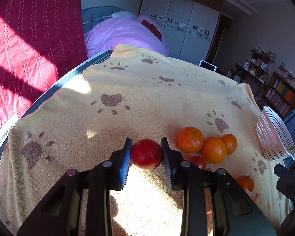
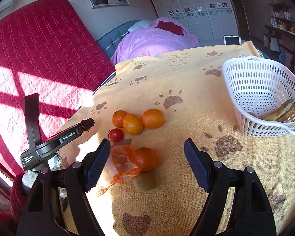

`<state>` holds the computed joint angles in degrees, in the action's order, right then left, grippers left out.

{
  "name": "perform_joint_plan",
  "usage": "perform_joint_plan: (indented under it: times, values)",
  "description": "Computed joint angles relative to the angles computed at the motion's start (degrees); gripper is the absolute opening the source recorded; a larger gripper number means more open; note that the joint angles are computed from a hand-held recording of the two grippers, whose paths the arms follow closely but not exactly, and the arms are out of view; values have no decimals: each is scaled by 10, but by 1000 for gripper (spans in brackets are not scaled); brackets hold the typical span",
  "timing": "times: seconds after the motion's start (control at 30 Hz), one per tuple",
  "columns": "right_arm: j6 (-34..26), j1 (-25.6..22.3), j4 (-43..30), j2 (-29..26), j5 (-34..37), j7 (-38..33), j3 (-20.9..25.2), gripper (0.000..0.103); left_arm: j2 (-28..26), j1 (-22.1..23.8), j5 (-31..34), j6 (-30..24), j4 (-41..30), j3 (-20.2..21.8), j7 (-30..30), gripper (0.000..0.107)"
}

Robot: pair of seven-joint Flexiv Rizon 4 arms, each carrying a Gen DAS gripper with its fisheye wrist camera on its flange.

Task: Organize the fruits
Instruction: 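Grasp the plastic bag of orange fruit with the right gripper while the left holds the tomato, then carry the plastic bag into the white basket and open the right gripper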

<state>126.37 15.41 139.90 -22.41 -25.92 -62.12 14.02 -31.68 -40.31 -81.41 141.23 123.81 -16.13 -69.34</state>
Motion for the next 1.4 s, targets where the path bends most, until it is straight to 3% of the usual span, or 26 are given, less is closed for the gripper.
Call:
perform_joint_plan:
  times: [0.07,0.13,0.33,0.4,0.47,0.57,0.67,0.77,0.97,1.03,1.23,1.4]
  values:
    - [-22,-16,-7,-1,-57,6,13,79,2,1,6,0,5,1,-8,30]
    - [-49,-2,-16,3,-72,-10,11,79,4,1,11,-1,8,3,-16,30]
    - [-126,30,-57,-18,-71,-51,16,79,10,1,31,-5,23,10,-48,30]
    - [-131,55,-62,-20,-30,-83,9,79,12,2,34,-6,27,13,-58,30]
    - [-143,28,-68,-28,-74,-55,28,79,15,3,40,-9,33,15,-71,30]
    - [-160,55,-62,-20,-36,-91,20,79,18,3,44,-14,39,18,-85,30]
    - [-182,24,-63,-23,-53,-92,55,79,21,3,50,-17,43,21,-96,30]
    - [-201,60,-61,-16,-24,-100,32,79,21,1,50,-15,43,23,-97,30]
    - [-202,164,-60,-9,59,-137,-43,77,20,-1,45,-12,39,22,-89,30]
    - [-203,210,-56,-4,92,-152,-81,70,20,0,45,-14,40,22,-90,30]
    - [-189,247,-50,2,142,-185,-103,65,18,-1,49,-11,40,23,-89,30]
    - [-163,203,-47,8,151,-187,-54,63,18,-1,49,-11,40,23,-87,30]
